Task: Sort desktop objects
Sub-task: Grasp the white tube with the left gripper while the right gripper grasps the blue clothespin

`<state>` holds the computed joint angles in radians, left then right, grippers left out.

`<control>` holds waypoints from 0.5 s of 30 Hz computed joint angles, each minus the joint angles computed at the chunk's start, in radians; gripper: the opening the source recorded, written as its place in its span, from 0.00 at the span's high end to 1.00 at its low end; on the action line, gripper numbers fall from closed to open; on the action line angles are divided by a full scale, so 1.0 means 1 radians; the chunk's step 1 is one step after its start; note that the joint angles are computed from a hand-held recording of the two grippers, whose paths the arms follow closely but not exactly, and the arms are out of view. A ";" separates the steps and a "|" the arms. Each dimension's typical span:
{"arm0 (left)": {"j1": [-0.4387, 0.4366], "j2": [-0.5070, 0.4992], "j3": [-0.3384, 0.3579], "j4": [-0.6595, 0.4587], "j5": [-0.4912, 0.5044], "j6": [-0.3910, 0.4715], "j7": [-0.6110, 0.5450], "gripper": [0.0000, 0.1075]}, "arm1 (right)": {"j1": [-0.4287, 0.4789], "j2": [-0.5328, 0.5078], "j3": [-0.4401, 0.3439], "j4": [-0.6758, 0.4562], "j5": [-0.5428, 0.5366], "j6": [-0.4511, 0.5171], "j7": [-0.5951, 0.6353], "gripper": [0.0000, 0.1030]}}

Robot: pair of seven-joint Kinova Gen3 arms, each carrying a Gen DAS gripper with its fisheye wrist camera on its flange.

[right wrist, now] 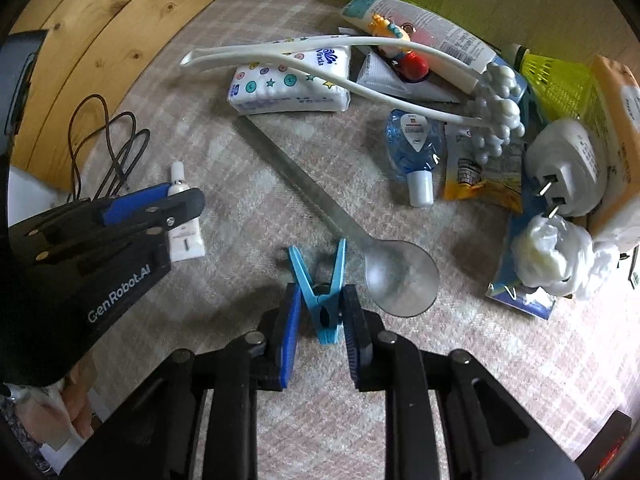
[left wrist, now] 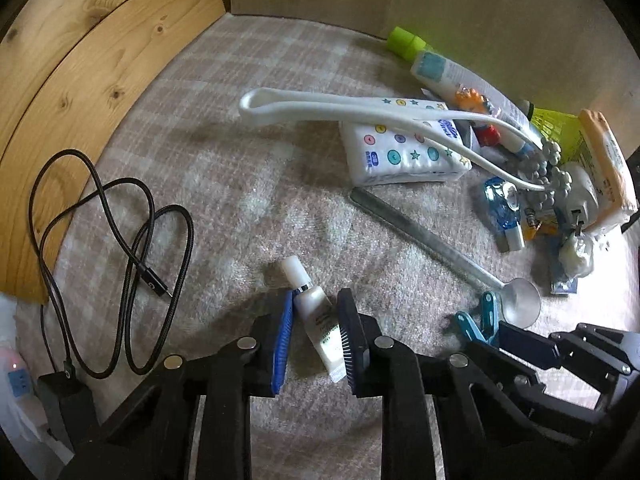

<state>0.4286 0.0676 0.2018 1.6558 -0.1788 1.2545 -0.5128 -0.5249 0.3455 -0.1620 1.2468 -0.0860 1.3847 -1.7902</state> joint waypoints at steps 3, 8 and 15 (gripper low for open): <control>-0.004 -0.020 0.000 0.023 0.012 -0.020 -0.005 0.83 | 0.003 -0.004 0.009 0.012 -0.014 -0.008 -0.001 0.81; -0.031 -0.093 -0.005 0.091 0.068 -0.063 -0.042 0.86 | 0.042 -0.053 -0.005 0.076 -0.046 -0.026 0.009 0.81; -0.034 -0.151 0.051 0.108 0.083 -0.078 -0.017 0.86 | 0.113 -0.178 0.006 0.183 -0.097 -0.047 0.018 0.81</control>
